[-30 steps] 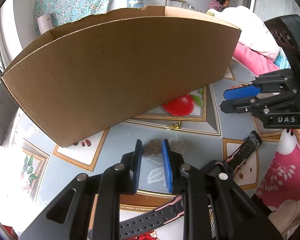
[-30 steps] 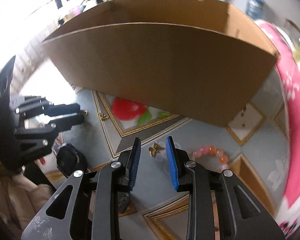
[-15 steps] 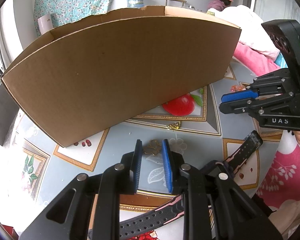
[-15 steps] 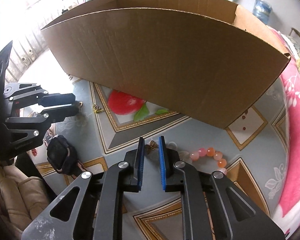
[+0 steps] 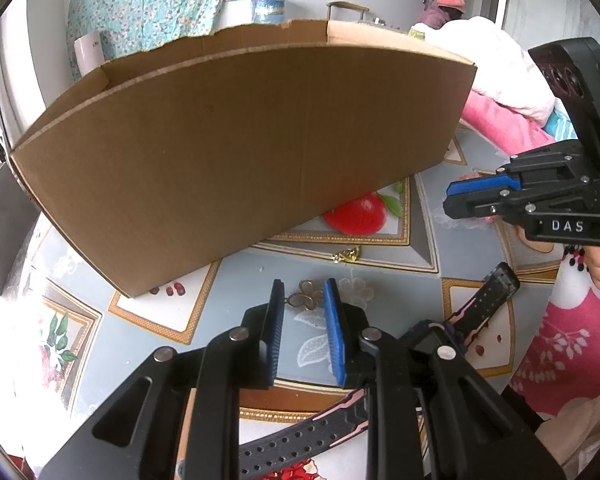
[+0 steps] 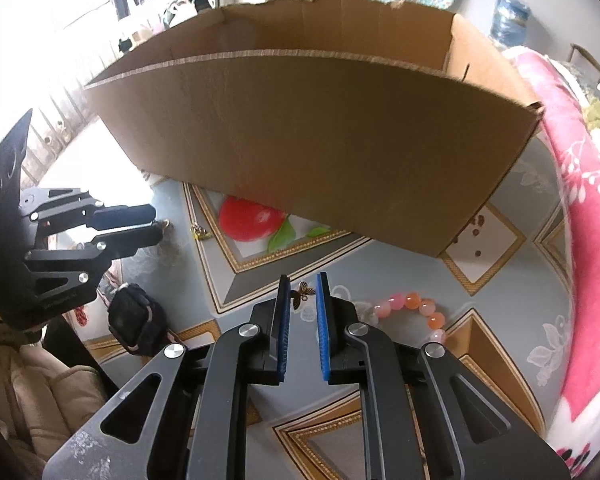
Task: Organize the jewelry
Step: 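Lift the gold charm over the cardboard box and open the right tool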
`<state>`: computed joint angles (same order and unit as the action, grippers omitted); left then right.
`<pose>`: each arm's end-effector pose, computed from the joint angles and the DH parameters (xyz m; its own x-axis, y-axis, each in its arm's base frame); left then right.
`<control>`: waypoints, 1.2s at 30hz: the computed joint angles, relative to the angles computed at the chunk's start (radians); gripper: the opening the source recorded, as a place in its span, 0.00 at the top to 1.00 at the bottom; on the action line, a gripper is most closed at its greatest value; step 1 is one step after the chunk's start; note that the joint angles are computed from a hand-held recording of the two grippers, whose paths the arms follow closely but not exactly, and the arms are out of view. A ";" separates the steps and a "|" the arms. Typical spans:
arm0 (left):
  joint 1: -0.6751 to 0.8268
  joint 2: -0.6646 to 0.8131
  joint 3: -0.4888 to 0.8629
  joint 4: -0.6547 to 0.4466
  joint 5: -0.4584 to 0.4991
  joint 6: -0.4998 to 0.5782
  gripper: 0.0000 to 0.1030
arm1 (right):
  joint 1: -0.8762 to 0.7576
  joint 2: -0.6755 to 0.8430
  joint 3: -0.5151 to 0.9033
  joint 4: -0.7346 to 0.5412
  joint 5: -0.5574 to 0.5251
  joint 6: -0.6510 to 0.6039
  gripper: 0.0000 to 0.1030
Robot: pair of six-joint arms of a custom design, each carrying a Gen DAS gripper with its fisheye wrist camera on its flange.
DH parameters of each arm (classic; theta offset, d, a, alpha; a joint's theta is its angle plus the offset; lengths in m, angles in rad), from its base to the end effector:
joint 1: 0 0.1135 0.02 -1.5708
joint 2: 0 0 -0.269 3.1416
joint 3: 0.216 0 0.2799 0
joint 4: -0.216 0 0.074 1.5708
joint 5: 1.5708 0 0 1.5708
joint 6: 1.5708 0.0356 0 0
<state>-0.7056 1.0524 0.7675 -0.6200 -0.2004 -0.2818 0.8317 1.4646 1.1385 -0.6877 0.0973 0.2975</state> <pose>0.1821 -0.1458 0.2423 -0.7257 0.2602 -0.6369 0.3541 0.9350 -0.0214 0.2232 0.2397 0.2573 -0.7522 -0.3921 -0.5296 -0.5026 0.8612 0.0761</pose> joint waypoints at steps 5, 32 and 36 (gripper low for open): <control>-0.010 -0.085 -0.008 -0.016 0.006 0.017 0.81 | 0.019 -0.068 -0.010 -0.011 0.023 0.021 0.90; 0.349 0.335 0.609 -0.175 0.376 0.130 0.81 | -0.217 0.354 0.720 -0.181 -0.282 -0.200 0.90; 0.383 0.485 0.743 -0.242 0.409 0.111 0.81 | -0.242 0.533 0.932 -0.315 -0.314 -0.192 0.90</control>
<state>-0.3224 1.5378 1.5109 -0.8615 0.2088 -0.1711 0.5895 1.9973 2.0701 -1.0024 -0.2164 0.1052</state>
